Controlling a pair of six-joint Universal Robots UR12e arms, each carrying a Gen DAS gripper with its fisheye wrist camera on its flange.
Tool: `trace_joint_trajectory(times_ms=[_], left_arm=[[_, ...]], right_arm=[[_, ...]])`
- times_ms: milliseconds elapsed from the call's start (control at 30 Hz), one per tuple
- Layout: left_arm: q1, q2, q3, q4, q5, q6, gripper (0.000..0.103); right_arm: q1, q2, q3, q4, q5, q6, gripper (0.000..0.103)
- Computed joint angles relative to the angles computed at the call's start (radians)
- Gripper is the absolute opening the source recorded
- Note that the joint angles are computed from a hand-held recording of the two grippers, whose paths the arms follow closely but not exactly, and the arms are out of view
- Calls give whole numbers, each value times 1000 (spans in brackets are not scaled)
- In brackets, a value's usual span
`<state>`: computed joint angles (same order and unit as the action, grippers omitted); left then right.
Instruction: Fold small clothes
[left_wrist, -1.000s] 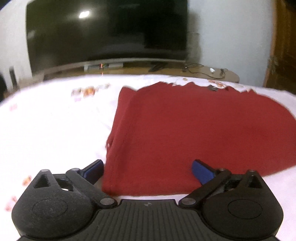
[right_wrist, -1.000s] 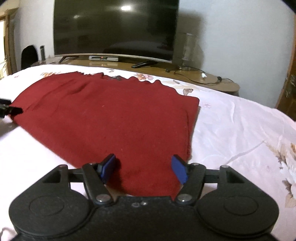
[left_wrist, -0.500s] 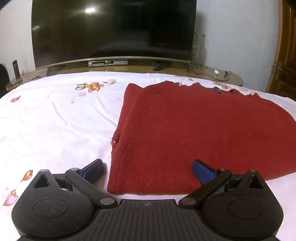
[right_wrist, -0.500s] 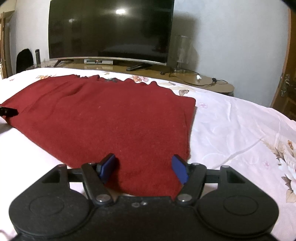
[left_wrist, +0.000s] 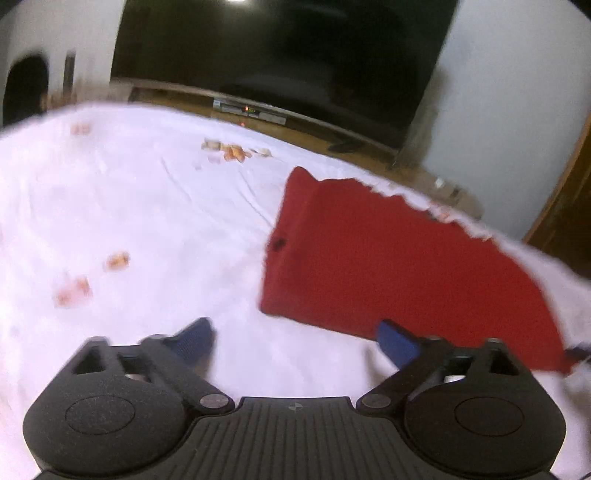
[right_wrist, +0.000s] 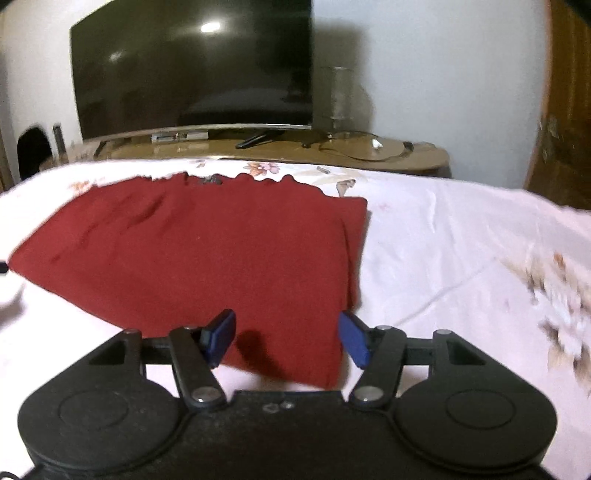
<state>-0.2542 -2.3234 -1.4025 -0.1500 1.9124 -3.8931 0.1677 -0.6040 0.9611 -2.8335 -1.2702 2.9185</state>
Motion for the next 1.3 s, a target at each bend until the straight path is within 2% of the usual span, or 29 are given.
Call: trace_joint_trajectory(times_ms=[67, 200, 333, 467, 667, 733, 800, 833, 900, 967, 1000, 1067, 1133, 1200, 1300], left_arm=[[9, 0, -19, 53, -75, -87, 77], [22, -29, -22, 163, -177, -255, 76], [28, -50, -24, 242, -209, -376, 76], [40, -77, -2, 290, -236, -424, 76], [50, -119, 57, 314, -238, -444, 75], [51, -132, 74, 319, -222, -472, 66], [54, -143, 80, 335, -214, -519, 50], [57, -147, 79, 345, -214, -549, 46], [60, -156, 78, 366, -208, -602, 26], [64, -169, 85, 374, -208, -644, 13], [65, -175, 89, 388, -207, -644, 13], [63, -178, 105, 363, -203, -613, 13], [59, -180, 110, 362, -190, -584, 13], [53, -174, 97, 390, -166, -571, 10], [42, -169, 80, 445, -123, -533, 9]], right_arm=[[-4, -13, 25, -16, 18, 35, 61], [-4, -28, 51, -23, 53, 83, 61], [2, -36, 62, -32, 81, 117, 61], [8, -39, 64, -35, 108, 123, 61], [17, -31, 42, -3, 134, 115, 61], [18, -23, 25, 12, 141, 114, 61], [20, -18, 12, 22, 145, 118, 61], [20, -12, -2, 32, 150, 123, 61], [21, 0, -28, 44, 158, 136, 61], [23, 17, -62, 60, 168, 152, 61], [25, 29, -86, 74, 172, 158, 60], [31, 58, -143, 109, 179, 163, 46], [41, 90, -209, 154, 179, 154, 25], [53, 124, -276, 190, 170, 136, 19], [67, 168, -364, 229, 175, 115, 19]])
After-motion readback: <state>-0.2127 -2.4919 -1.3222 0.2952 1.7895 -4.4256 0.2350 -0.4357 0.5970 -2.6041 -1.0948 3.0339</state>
